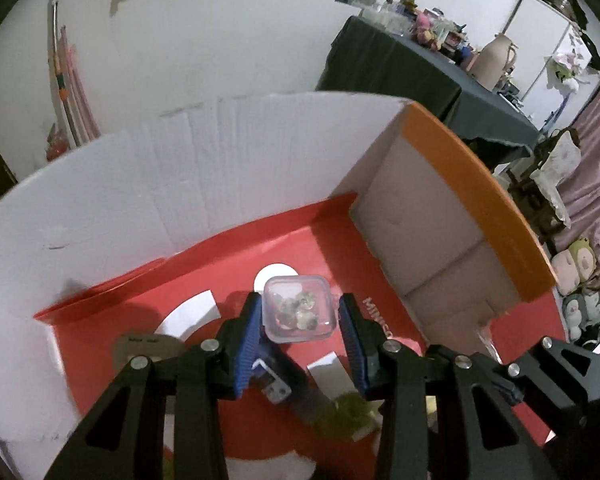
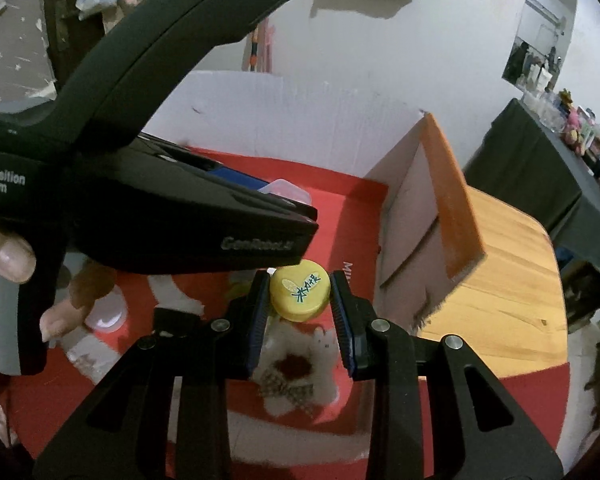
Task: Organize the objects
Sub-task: 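Carry clear box with left tool into box while right tool carries yellow cap, then lower clear box and yellow cap onto the box floor with both tools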
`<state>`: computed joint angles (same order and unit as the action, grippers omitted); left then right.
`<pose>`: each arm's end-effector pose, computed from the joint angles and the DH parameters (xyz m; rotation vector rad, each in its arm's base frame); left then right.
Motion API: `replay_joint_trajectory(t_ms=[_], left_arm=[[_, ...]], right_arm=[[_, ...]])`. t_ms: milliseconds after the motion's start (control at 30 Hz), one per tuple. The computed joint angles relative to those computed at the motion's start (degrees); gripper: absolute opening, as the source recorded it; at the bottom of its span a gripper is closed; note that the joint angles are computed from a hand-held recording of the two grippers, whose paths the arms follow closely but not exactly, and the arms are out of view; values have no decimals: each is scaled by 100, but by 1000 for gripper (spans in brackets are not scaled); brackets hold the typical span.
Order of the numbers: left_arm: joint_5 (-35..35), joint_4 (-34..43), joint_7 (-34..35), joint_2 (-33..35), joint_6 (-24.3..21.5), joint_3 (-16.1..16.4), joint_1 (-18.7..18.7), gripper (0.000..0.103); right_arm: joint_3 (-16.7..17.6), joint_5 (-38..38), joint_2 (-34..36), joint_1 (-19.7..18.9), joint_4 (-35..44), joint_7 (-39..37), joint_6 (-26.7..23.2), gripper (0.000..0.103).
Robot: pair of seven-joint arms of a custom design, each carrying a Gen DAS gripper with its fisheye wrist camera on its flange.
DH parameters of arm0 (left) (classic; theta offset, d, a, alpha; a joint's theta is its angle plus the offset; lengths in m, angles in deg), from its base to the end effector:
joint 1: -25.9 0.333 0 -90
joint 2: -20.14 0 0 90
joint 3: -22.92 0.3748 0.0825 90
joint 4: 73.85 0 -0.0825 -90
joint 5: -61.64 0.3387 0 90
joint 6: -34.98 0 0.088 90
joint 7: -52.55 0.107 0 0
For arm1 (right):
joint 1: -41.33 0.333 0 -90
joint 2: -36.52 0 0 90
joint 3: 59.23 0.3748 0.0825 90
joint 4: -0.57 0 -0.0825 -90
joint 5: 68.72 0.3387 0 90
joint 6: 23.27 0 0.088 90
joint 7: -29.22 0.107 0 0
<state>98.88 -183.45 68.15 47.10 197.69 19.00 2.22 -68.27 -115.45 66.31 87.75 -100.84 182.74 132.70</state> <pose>0.5686 -0.3259 0.3775 -2.2224 1.7220 -0.6786 0.5152 0.4506 0.3887 -2.0844 1.5868 -0.6934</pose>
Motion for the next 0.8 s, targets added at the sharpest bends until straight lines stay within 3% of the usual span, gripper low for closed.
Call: replay_joint_trajectory(t_ms=[333,800], left_arm=[[-614,-127,447,78,218,-215,354,41],[-1054,-111,859,123,81,-270,381,41]], right_arm=[[152,916,367,-215,523,-712,-389,29],[191,1869,788,-246,1203,-1567,-1024,29]])
